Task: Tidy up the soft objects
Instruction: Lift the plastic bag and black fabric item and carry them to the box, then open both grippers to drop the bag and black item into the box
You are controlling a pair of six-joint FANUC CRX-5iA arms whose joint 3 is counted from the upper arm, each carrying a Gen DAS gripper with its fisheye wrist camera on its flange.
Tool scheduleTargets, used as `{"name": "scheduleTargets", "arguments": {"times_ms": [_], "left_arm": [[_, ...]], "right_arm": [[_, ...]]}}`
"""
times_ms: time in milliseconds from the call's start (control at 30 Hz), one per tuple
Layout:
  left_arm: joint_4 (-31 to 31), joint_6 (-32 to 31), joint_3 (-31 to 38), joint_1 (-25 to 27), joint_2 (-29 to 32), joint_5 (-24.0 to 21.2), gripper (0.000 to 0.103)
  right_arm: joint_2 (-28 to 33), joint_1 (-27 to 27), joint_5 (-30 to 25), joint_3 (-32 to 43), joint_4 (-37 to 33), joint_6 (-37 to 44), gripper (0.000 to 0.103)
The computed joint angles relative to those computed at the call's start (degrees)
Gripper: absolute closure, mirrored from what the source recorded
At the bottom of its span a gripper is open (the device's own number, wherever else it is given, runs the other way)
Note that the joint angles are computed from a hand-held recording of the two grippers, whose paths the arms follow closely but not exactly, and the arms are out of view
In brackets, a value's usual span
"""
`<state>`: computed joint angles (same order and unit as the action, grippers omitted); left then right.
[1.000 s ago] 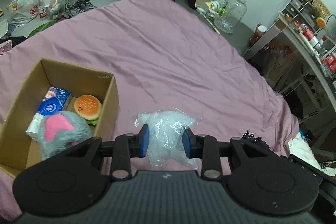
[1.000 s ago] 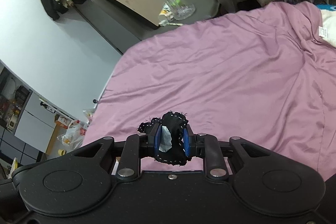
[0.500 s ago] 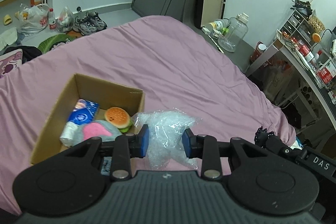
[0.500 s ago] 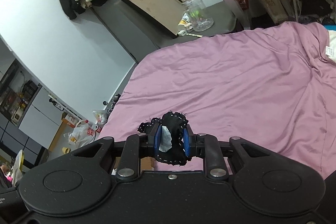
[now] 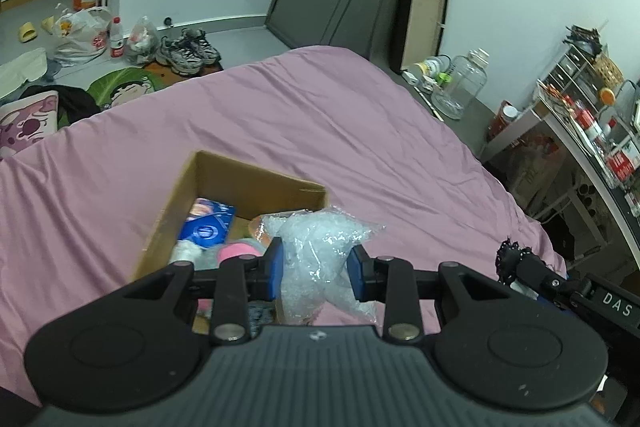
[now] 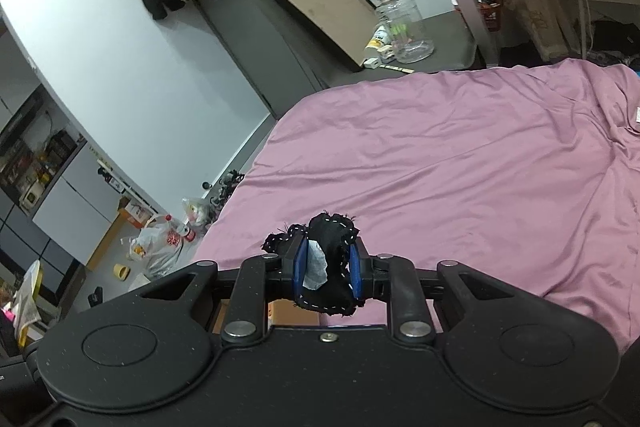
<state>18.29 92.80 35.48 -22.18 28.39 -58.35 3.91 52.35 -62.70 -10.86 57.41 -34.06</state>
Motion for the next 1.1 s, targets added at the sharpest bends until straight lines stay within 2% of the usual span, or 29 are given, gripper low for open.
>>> {"name": "scheduleTargets", "arguments": {"times_ms": [767,967,1100], "left_arm": [[2.42,-1.02,-4.15,6.70,0.81,-2.31,0.071],[7.66,-4.79,-6.90,8.09,0.25,-0.59,0.062],[7.38,-5.11,-7.17,8.44,-0.26,-0.69,0.060]], "right_arm": [[11.24,0.45,0.30,13.21,-5.33,10.02,0.081],[12.81,0.83,1.58,15.44,-6.43,11.82,0.080],[13.36,0.93,3.47,16.29,-7.37,12.63,0.080]]}}
